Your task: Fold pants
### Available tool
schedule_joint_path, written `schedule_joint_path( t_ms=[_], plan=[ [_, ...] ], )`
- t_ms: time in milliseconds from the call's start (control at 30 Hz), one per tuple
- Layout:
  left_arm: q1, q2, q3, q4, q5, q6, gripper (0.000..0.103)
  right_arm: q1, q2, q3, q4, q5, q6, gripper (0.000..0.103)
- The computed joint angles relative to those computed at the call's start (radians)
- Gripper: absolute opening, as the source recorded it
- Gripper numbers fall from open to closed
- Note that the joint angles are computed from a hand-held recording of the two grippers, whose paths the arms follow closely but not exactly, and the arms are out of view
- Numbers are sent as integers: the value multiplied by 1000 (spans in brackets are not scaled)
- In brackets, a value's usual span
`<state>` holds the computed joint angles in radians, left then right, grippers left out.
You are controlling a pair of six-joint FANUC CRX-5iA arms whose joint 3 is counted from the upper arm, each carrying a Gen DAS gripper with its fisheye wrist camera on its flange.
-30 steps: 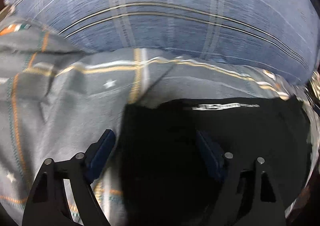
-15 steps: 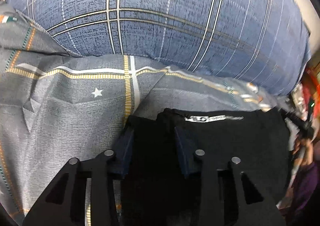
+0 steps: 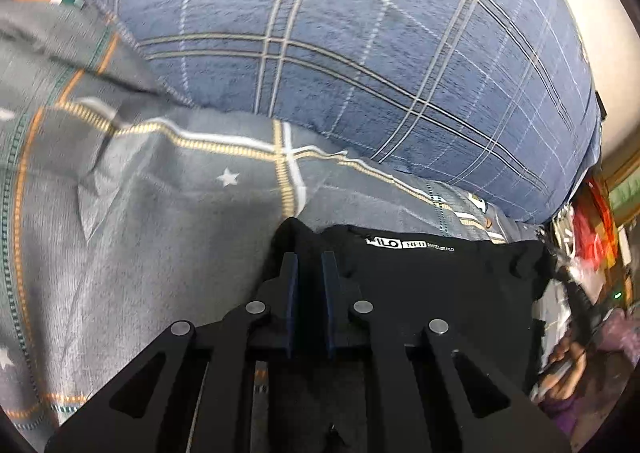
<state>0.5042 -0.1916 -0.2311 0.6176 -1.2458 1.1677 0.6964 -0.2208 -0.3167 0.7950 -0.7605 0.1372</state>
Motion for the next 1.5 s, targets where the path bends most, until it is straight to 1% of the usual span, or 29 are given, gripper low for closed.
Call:
schedule_joint_path(
  t_ms=[33, 67, 100, 133, 167, 267, 333, 367, 400, 433, 467, 533, 567, 600, 633, 667, 733, 800, 867, 933, 1067, 1233, 1500],
  plan=[
    [3, 4, -1, 4, -9, 5, 13, -9, 7, 7, -43, 5, 23, 3],
    [3, 11, 3, 4, -20, 15, 19, -14, 8, 9, -67, 3, 35, 3],
    [-1, 22, 9, 2, -31, 27, 23, -24, 13, 9, -83, 14, 39, 3],
    [-12, 29, 11, -3, -30, 40, 32, -29, 9, 4, -88, 22, 40, 3],
    [-21, 34, 12, -8, -29, 50, 36, -35, 12, 0, -96, 32, 45, 3],
    [-60, 41, 20, -33, -4, 63, 39, -43, 22, 0, -119, 47, 59, 3],
    [-81, 36, 12, -36, 37, 64, 39, -45, 29, 5, -134, 55, 65, 3],
    [-90, 26, -4, -23, 71, 57, 39, -45, 34, 8, -135, 58, 63, 3],
    [-96, 24, -12, -13, 88, 44, 39, -44, 37, 10, -134, 60, 62, 3],
    [-105, 26, -13, -14, 100, 34, 38, -43, 43, 13, -133, 66, 60, 3],
    [-113, 25, -9, -28, 110, 30, 26, -42, 46, 14, -130, 69, 59, 3],
    [-128, 24, 2, -76, 127, 44, 13, -40, 54, 19, -125, 72, 60, 3],
    [-123, 22, -6, -67, 131, 38, 12, -40, 56, 21, -125, 72, 62, 3],
    [-110, 11, -36, -19, 145, 13, 11, -41, 56, 20, -125, 74, 62, 3],
    [-104, 4, -52, 6, 154, 2, 9, -42, 54, 17, -123, 76, 57, 3],
    [-99, 0, -55, 13, 155, -4, 7, -44, 51, 14, -121, 79, 53, 3],
    [-96, -17, -67, 36, 167, -31, 6, -48, 41, 3, -111, 93, 36, 3],
    [-90, -49, -108, 108, 194, -95, 5, -54, 26, -13, -93, 111, 12, 3],
    [-90, -63, -118, 147, 195, -121, 3, -62, 11, -27, -80, 133, -13, 3],
    [-85, -79, -134, 209, 189, -161, 3, -66, -4, -42, -56, 146, -46, 3],
    [-79, -113, -153, 293, 182, -207, 2, -78, -48, -84, 15, 174, -115, 3],
    [-56, -154, -179, 353, 158, -249, 2, -88, -96, -121, 70, 180, -176, 3],
    [-15, -240, -228, 405, 118, -291, 2, -96, -187, -180, 90, 157, -216, 3]
  ],
)
